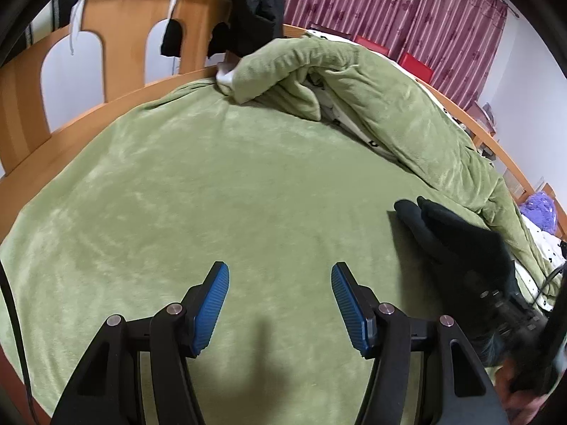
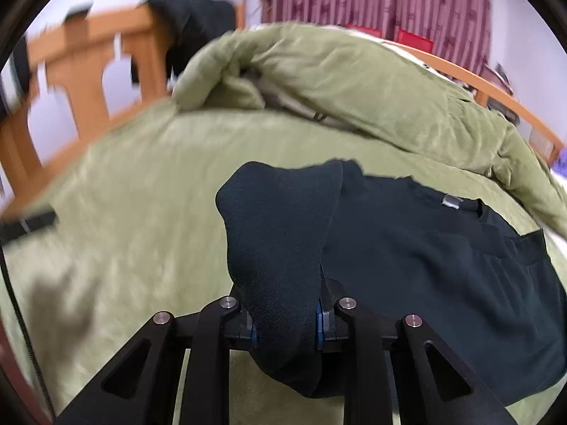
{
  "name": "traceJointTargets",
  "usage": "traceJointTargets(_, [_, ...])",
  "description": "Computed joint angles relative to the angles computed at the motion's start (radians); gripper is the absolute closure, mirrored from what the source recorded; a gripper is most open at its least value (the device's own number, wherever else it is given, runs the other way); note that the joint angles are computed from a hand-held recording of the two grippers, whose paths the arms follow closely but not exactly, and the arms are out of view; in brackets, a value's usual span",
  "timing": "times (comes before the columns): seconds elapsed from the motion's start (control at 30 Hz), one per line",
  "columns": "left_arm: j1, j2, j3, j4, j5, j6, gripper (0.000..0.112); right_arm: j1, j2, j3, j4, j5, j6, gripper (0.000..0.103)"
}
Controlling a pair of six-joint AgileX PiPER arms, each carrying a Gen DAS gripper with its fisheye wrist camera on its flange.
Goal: Fold small clothes
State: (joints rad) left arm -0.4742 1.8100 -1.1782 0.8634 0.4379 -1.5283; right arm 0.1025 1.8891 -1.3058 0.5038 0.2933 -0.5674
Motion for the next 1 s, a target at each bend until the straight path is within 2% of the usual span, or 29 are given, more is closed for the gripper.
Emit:
traceJointTargets(0.13, [-0.045, 0.058, -0.113, -0.051, 0.065, 0.066, 0.054, -0.140, -0.036, -0.050, 0.292, 0.127, -0.233, 0.083])
traceJointTargets(0.2, [-0.068, 0.090, -0.175, -0.078, 0.092, 0.101, 0.054, -0.255, -0.053, -0.074, 0.451, 0.218, -0.347, 0.084])
traceJointTargets(0.3, [-0.112, 0.150, -0.288, -0.108, 0.146, 0.156, 0.054, -0.455, -0.056, -0.121, 0.598, 0.372, -0.420, 0.084])
traceJointTargets(0.37, [-0.138, 0.191, -0.360, -0.133, 0.177, 0.198, 0.054, -0.577, -0.032, -0.166, 0.636, 0.456, -0.427, 0.084])
traceJointTargets(0.47, [-0.178, 0.261, -0.478, -0.168, 0.229, 0.264, 0.054, -0.781, 0.067, -0.281, 0.609, 0.557, -0.357, 0.084])
traceJointTargets(0.57, [-0.210, 0.330, -0.598, -0.214, 0.282, 0.339, 0.054, -0.884, 0.192, -0.397, 0.461, 0.541, -0.195, 0.078])
traceJointTargets(0.6, [-0.221, 0.359, -0.649, -0.236, 0.300, 0.370, 0.054, -0.912, 0.258, -0.460, 0.367, 0.545, -0.104, 0.070])
traceJointTargets(0.63, [-0.229, 0.384, -0.692, -0.258, 0.315, 0.398, 0.054, -0.926, 0.313, -0.531, 0.273, 0.575, -0.013, 0.064])
traceJointTargets(0.67, [-0.235, 0.401, -0.723, -0.272, 0.327, 0.416, 0.054, -0.952, 0.380, -0.594, 0.219, 0.619, 0.039, 0.064])
traceJointTargets(0.73, [-0.254, 0.449, -0.812, -0.301, 0.365, 0.459, 0.054, -1.005, 0.450, -0.663, 0.229, 0.706, 0.049, 0.064])
traceJointTargets(0.8, [-0.274, 0.502, -0.916, -0.329, 0.412, 0.504, 0.054, -1.055, 0.434, -0.613, 0.309, 0.709, -0.029, 0.063])
traceJointTargets(0.83, [-0.281, 0.521, -0.955, -0.340, 0.429, 0.521, 0.054, -1.061, 0.411, -0.589, 0.308, 0.693, -0.051, 0.059])
traceJointTargets(0.93, [-0.304, 0.604, -1.127, -0.386, 0.499, 0.586, 0.054, -1.068, 0.336, -0.526, 0.330, 0.643, -0.158, 0.059])
traceJointTargets(1.0, [-0.319, 0.659, -1.241, -0.406, 0.546, 0.620, 0.054, -1.058, 0.314, -0.537, 0.321, 0.634, -0.197, 0.059])
